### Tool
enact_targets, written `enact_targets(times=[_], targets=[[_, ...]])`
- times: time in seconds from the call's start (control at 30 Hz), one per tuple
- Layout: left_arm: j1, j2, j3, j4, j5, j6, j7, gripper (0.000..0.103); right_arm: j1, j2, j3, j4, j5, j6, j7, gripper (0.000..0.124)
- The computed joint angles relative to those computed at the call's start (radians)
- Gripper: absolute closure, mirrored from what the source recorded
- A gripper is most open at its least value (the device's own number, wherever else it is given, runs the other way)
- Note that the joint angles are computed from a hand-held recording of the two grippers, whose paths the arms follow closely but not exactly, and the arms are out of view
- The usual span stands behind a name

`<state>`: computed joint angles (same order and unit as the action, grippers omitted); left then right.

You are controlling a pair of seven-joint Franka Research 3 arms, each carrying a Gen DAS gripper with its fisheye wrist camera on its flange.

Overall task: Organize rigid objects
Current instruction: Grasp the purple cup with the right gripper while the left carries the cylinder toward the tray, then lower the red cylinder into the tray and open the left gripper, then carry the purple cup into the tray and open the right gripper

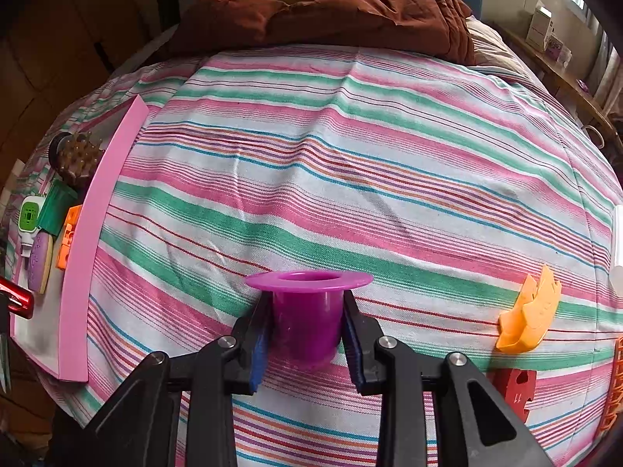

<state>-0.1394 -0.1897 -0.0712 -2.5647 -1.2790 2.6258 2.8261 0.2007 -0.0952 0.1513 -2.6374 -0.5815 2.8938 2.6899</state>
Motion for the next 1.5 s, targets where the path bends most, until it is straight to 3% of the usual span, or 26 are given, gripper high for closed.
enact_targets(times=[0.13, 0.37, 0.73, 0.97, 1.07, 1.3, 1.5], targets=[[0.021, 0.016, 0.012, 0.001, 0.033, -0.021, -0.010, 0.077, 0.001, 0.025, 0.004, 0.029, -0.035, -0.017, 0.027, 0.092], [0.009, 0.077, -0.028, 0.027, 0.085, 0.055, -0.060, 0.077, 0.027, 0.029, -0.016, 0.040, -0.064, -0.037, 0.047, 0.092], [0.008, 0.151, -0.059, 0.093, 0.130, 0.089, -0.127, 0.076, 0.034, 0.032, -0.026, 0.043, -0.077, -0.038, 0.049, 0.092], [-0.010, 0.125, -0.079, 0.059, 0.085, 0.190, -0.077, 0.076, 0.036, 0.038, -0.029, 0.053, -0.103, -0.052, 0.058, 0.092], [-0.025, 0.100, -0.076, 0.035, 0.070, 0.237, -0.079, 0.068, 0.038, 0.040, -0.031, 0.058, -0.120, -0.060, 0.068, 0.092], [-0.079, 0.031, -0.047, -0.018, -0.034, 0.358, 0.014, 0.060, 0.050, 0.037, -0.026, 0.065, -0.143, -0.059, 0.083, 0.092], [-0.103, 0.003, -0.018, -0.036, -0.080, 0.393, 0.059, 0.058, 0.059, 0.029, -0.017, 0.058, -0.143, -0.004, 0.102, 0.092]])
